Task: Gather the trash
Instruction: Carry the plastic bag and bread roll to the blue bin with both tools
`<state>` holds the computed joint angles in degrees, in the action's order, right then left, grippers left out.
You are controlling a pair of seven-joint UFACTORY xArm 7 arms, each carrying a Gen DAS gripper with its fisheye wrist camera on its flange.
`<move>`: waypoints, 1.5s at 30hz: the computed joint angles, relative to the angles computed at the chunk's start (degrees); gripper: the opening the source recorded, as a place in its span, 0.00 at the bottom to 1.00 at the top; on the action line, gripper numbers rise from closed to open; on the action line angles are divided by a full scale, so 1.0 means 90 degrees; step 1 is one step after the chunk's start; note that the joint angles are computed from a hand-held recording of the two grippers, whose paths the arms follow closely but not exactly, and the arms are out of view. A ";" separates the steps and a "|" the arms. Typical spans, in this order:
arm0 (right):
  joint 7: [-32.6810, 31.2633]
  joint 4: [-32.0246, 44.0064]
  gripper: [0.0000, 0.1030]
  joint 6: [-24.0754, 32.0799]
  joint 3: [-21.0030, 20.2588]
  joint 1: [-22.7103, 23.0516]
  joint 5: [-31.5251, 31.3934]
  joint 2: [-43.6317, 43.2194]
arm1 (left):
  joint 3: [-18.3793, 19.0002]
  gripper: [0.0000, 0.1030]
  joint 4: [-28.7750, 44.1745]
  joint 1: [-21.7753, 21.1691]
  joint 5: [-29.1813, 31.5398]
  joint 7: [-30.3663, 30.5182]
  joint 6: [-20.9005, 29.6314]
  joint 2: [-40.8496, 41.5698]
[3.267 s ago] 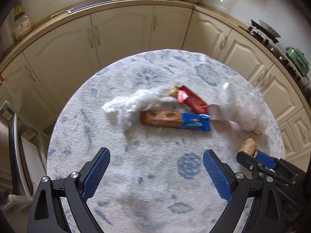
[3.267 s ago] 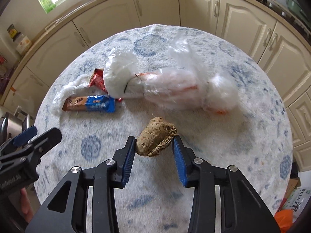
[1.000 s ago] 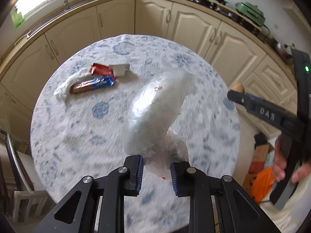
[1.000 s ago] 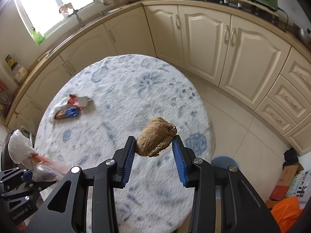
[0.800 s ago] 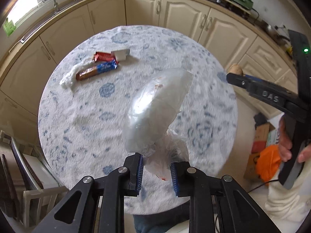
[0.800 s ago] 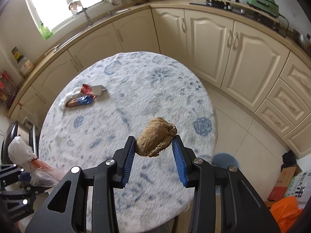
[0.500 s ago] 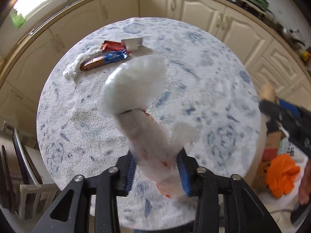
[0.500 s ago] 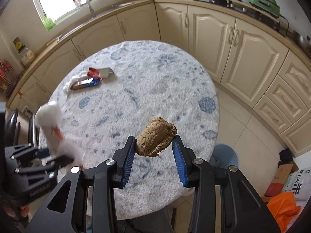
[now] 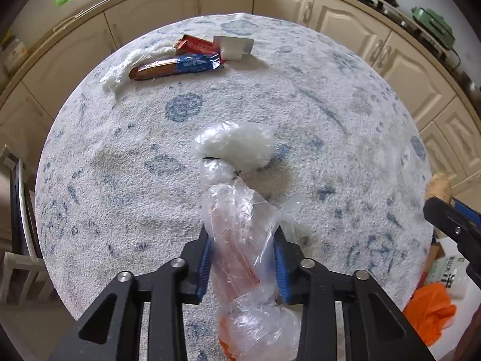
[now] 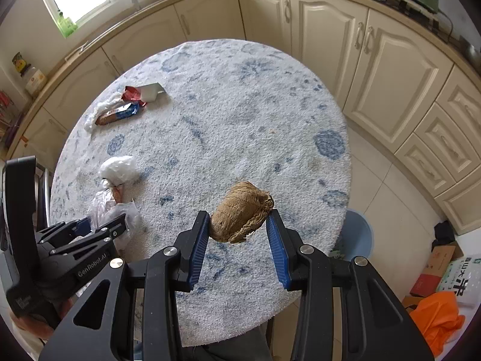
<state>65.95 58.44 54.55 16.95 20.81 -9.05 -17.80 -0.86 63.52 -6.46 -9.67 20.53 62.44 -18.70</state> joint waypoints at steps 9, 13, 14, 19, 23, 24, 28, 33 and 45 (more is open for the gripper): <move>-0.0088 -0.0370 0.38 -0.0193 -0.0063 -0.0001 0.0208 -0.0318 | -0.0145 0.26 -0.0142 -0.0221 -0.0195 -0.0146 -0.0006 -0.0282; -0.0057 -0.0595 0.38 -0.0143 -0.0056 -0.0065 0.0258 -0.0645 | -0.0258 0.26 -0.0119 -0.0413 -0.0250 -0.0148 -0.0054 -0.0342; -0.0042 -0.0661 0.38 -0.0129 -0.0051 -0.0087 0.0268 -0.0742 | -0.0286 0.26 -0.0111 -0.0463 -0.0264 -0.0150 -0.0079 -0.0345; 0.0100 -0.1130 0.38 0.0091 -0.0036 -0.0231 0.0343 -0.1460 | -0.0423 0.26 -0.0030 -0.0760 -0.0423 -0.0143 -0.0006 -0.0421; 0.0216 -0.1591 0.38 0.0381 -0.0046 -0.0384 0.0433 -0.2194 | -0.0585 0.26 -0.0010 -0.1003 -0.0510 -0.0250 -0.0031 -0.0456; 0.0258 -0.1736 0.38 0.0506 -0.0056 -0.0425 0.0463 -0.2441 | -0.0631 0.26 -0.0004 -0.1069 -0.0529 -0.0282 -0.0025 -0.0453; 0.0312 -0.2211 0.38 0.0943 -0.0144 -0.0589 0.0603 -0.3292 | -0.0824 0.26 0.0070 -0.1346 -0.0579 -0.0364 -0.0008 -0.0319; 0.0300 -0.2667 0.38 0.1750 -0.0222 -0.0865 0.0673 -0.4349 | -0.1116 0.26 0.0216 -0.1690 -0.0527 -0.0555 -0.0098 -0.0093; 0.0226 -0.3808 0.38 0.3407 -0.0632 -0.1586 0.0888 -0.6763 | -0.1784 0.26 0.0860 -0.2585 -0.0096 -0.1135 -0.0502 0.1145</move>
